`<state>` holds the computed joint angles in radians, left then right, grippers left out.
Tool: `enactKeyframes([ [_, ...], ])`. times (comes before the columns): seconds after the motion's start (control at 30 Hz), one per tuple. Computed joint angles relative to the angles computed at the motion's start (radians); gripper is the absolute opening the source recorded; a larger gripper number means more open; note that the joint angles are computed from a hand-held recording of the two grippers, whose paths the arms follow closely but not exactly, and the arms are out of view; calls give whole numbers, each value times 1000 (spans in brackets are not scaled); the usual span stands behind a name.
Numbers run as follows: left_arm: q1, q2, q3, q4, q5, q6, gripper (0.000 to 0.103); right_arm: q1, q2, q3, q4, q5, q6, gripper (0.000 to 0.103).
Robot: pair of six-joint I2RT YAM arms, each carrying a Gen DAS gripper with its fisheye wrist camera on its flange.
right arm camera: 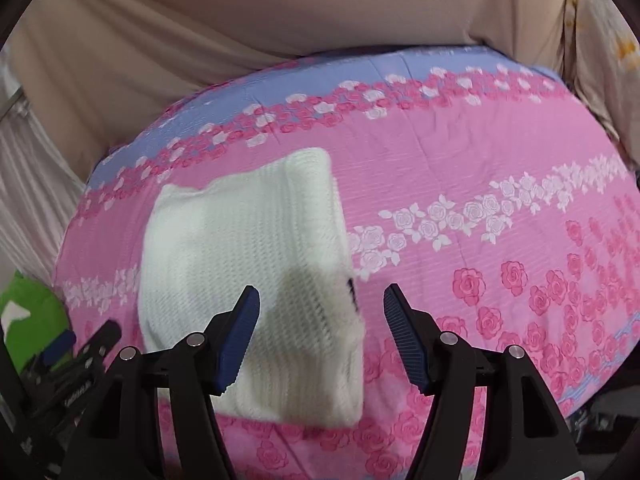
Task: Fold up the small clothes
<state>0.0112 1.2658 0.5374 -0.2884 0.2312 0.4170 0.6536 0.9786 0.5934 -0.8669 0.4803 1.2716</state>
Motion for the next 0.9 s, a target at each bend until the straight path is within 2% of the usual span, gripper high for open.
enactKeyframes([
  [0.07, -26, -17, -11, 5, -14, -2, 98, 115, 75, 18, -21, 25, 102, 64],
  [0.17, -58, -43, -27, 5, -33, -13, 98, 109, 121, 19, 6, -13, 65, 63],
  [0.6, -172, -136, -87, -15, -73, -26, 98, 198, 108, 7, -68, 22, 170, 64],
  [0.9, -200, -148, -86, -22, -97, -45, 98, 206, 91, 11, -96, 41, 189, 64],
])
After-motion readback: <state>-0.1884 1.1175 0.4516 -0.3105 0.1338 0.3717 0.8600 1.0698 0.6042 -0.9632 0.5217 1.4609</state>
